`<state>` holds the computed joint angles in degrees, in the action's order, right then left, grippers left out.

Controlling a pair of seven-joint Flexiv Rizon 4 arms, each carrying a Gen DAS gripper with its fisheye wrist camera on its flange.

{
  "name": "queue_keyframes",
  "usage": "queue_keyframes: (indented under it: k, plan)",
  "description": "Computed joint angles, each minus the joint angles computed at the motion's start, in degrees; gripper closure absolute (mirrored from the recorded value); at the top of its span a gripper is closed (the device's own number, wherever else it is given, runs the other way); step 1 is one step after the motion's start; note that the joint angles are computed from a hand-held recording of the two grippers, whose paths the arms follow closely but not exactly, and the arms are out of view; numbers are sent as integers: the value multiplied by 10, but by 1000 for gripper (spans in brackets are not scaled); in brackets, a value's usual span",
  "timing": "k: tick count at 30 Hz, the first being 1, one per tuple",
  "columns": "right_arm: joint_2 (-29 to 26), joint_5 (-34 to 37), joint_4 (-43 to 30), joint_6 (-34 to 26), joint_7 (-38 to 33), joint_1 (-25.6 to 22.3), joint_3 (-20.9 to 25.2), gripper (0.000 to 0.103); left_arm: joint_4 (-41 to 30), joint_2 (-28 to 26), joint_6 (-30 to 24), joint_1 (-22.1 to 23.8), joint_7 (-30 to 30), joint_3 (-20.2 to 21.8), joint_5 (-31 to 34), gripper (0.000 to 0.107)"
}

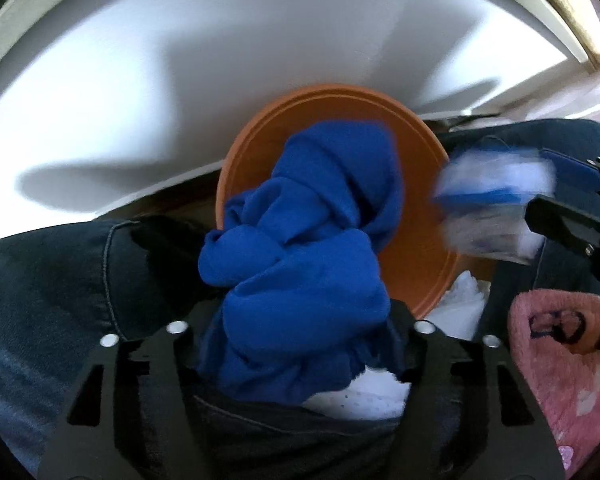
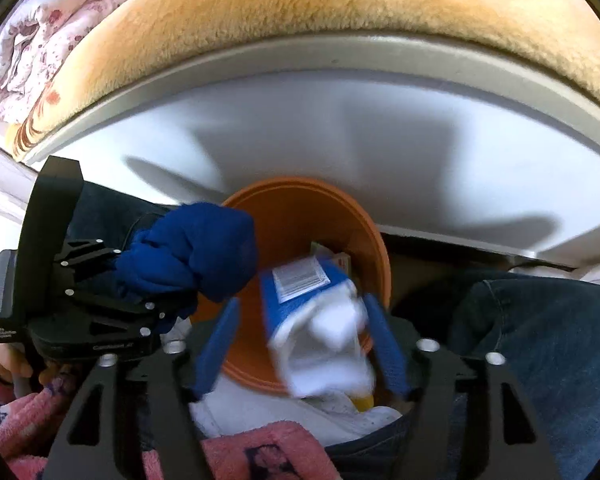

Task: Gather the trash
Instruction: 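Lower cloth and box into the orange bucket and open both grippers, then grasp the white-blue milk carton with the left gripper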

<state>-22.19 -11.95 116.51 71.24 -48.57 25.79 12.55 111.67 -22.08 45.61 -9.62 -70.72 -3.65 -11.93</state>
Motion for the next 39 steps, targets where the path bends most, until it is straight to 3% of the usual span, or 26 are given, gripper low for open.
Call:
queue_keyframes:
  k: [2,5,14,23,27,33,36,39]
  plan:
    - [5,-12,8,8,12,7,-11,29,2,2,10,-2,-3,0,1,29]
    - [10,-27,16,17,27,13,-20,27,6,5,24,-7,-9,1,8,27]
    - [17,-54,27,29,51,12,-28,27,3,7,29,-8,-9,2,19,26]
    - [30,-86,43,46,81,19,-44,27,23,30,68,-7,3,2,26,26]
    - [44,-113,51,61,100,23,-56,27,42,57,106,7,52,-14,-22,26]
    - [75,-199,69,88,149,34,-92,26,69,107,199,28,188,-51,-206,23]
    - [85,-244,73,97,176,30,-101,25,51,105,235,21,215,-53,-251,18]
    - [90,-265,73,107,186,18,-96,25,-3,80,245,19,206,-52,-253,18]
